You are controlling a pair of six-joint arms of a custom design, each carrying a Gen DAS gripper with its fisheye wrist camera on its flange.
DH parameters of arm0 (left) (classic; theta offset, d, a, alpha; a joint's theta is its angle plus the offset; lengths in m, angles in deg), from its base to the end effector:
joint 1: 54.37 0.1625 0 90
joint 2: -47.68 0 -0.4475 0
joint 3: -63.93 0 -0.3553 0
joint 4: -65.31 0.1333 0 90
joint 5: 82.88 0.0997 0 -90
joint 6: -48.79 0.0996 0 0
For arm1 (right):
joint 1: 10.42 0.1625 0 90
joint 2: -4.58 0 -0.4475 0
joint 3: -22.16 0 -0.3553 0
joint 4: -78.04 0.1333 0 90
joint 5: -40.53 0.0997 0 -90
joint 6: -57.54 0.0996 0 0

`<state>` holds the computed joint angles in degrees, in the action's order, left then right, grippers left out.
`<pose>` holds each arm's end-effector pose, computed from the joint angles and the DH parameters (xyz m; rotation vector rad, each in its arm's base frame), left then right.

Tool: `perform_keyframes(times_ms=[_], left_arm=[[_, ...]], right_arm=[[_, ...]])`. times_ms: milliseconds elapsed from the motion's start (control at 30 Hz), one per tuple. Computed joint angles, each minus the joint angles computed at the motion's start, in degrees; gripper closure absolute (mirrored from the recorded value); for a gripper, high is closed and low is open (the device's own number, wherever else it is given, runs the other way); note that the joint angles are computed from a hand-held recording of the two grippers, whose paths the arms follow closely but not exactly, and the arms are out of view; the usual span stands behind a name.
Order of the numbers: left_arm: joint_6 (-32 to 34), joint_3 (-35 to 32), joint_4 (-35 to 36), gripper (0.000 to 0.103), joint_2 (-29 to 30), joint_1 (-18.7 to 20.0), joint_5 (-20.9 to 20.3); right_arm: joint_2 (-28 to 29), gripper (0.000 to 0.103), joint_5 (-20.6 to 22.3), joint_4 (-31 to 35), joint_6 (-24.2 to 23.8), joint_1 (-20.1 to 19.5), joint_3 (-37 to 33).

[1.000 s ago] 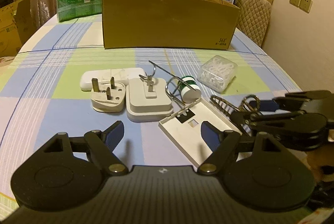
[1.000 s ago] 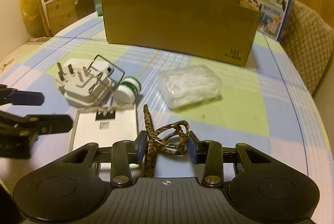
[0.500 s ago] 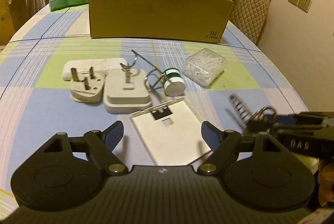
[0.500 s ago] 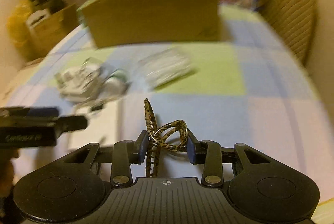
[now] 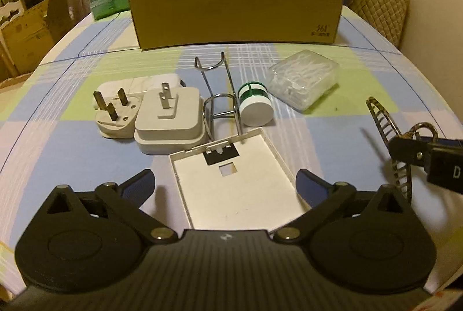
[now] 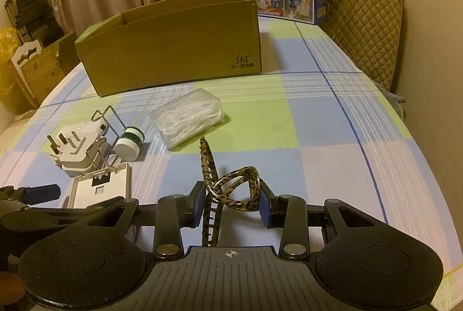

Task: Organize rigid objects
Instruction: 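Grasp the white plastic plate edge with the left tool and lift it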

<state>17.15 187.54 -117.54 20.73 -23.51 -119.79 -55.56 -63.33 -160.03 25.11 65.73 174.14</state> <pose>-0.2798 -0.4153 -0.0539 0.5922 2.2569 -0.7752 0.0231 -0.3633 0.2246 0.2283 -2.3394 1.0404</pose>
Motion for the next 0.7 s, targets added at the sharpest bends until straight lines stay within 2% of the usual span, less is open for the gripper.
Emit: perform_keyframes(times_ms=[133, 200, 333, 400, 567, 700], left_arm=[[-3.89, 0.15, 4.47, 0.001, -1.79, 0.90, -0.57], [-5.58, 0.29, 3.66, 0.001, -2.40, 1.54, -2.44], [-5.12, -0.48, -0.42, 0.001, -1.24, 1.19, -2.69], [-5.48, -1.60, 0.78, 0.001, -0.68, 1.18, -2.96], [-6.56, -3.24, 6.08, 0.001, 0.96, 0.66, 0.25], [-6.24, -1.41, 5.75, 0.001, -0.16, 0.61, 0.19]], right_arm=[[0.11, 0.068, 0.01, 0.81, 0.39, 0.08, -0.39], [-0.03, 0.068, 0.30, 1.16, 0.63, 0.08, -0.38], [-0.11, 0.068, 0.43, 1.65, 0.96, 0.20, -0.68], [-0.16, 0.068, 0.12, 2.01, 1.32, 0.36, -0.91], [-0.36, 0.068, -0.32, 2.19, 1.68, 0.36, -0.99], [-0.63, 0.068, -0.08, 2.44, 1.77, 0.24, -0.93]])
